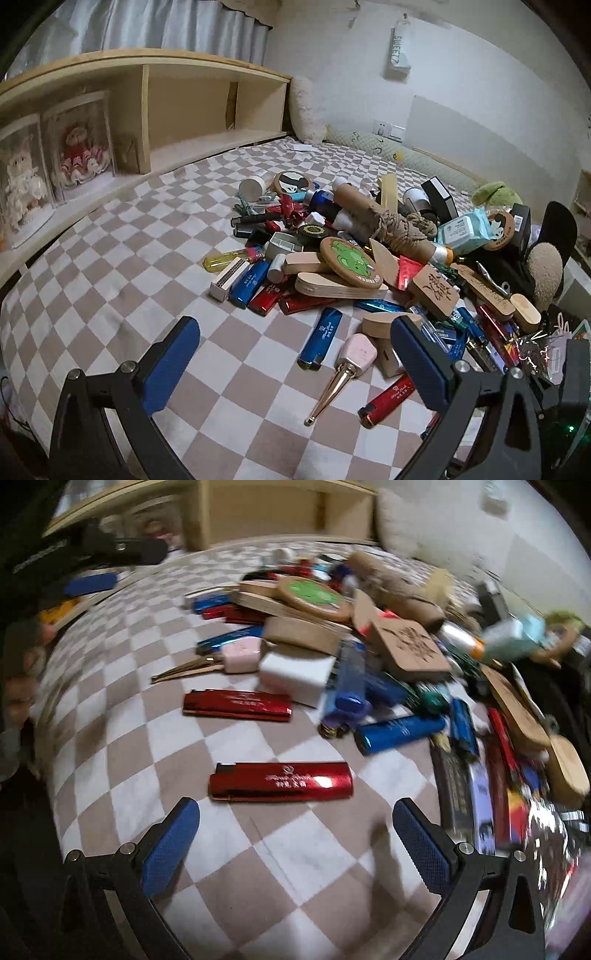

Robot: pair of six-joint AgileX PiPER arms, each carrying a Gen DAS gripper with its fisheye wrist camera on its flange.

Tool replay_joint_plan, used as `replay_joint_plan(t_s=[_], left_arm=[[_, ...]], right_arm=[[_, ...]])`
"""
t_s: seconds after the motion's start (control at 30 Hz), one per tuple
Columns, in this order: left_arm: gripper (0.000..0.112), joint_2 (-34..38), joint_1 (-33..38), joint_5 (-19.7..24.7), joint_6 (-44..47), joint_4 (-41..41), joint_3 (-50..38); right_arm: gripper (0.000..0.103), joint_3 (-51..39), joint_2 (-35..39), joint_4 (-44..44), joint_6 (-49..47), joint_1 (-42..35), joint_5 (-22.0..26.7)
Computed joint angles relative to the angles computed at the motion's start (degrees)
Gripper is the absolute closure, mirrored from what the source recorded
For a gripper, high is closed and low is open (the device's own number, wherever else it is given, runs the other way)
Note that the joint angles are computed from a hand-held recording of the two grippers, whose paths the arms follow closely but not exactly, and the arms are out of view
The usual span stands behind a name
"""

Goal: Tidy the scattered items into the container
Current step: 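Reach the right tool down to the red lighter and close on it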

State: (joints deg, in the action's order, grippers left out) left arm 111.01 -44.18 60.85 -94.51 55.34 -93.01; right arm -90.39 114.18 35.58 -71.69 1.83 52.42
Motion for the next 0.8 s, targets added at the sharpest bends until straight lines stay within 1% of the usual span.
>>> replay_joint_plan(t_s=[0.07,0.13,0.2,0.37,0.43,0.47,0.5,0.53,0.63,0.73,0.8], left_arm=[[0.009,-0.15,-0.03,-0.52,-0.36,0.36,0.28],[0.009,-0.14,-0.14,-0.83,-0.20,0.72,0.42],[0.009,0.14,-0.18,-1.00,0.41,0.81,0.28],[0.009,1.55,-0.47,-0.91,3.05,0.66,-1.19],[0.009,1.68,-0.67,-1.14,3.46,0.98,-1.30],[0.009,1.64,-0.81,-1.35,3.58,1.19,-1.16],[0.009,1.65,-0.98,-1.61,3.79,1.32,-1.12],[0.009,1.66,-1.12,-1.89,3.97,1.34,-1.08],[0.009,1.26,-0.86,-4.03,3.94,-0.68,-0.60],[0.009,1.03,-0.24,-7.49,3.06,-5.02,-0.23],[0.010,2.10,-0.44,-7.87,3.13,-7.98,-1.52]], right_arm=[[0.000,-3.27,2.07,-0.82,0.78,0.33,2.19],[0.000,-6.95,4.40,-1.07,2.69,0.50,5.85],[0.000,-8.11,5.39,-0.90,2.36,0.88,7.39],[0.000,-6.13,4.77,-0.38,0.75,1.73,5.36],[0.008,-4.99,4.14,-0.06,0.27,1.97,4.28],[0.009,-4.33,3.76,0.09,0.02,2.12,3.66],[0.015,-3.80,3.44,0.17,-0.20,2.28,3.14],[0.020,-3.37,3.14,0.18,-0.39,2.46,2.71],[0.020,-1.83,2.02,0.39,-1.02,2.49,1.35],[0.020,-0.91,0.98,-0.21,0.79,1.73,0.87],[0.020,0.28,-0.44,-0.72,1.86,0.86,0.88]])
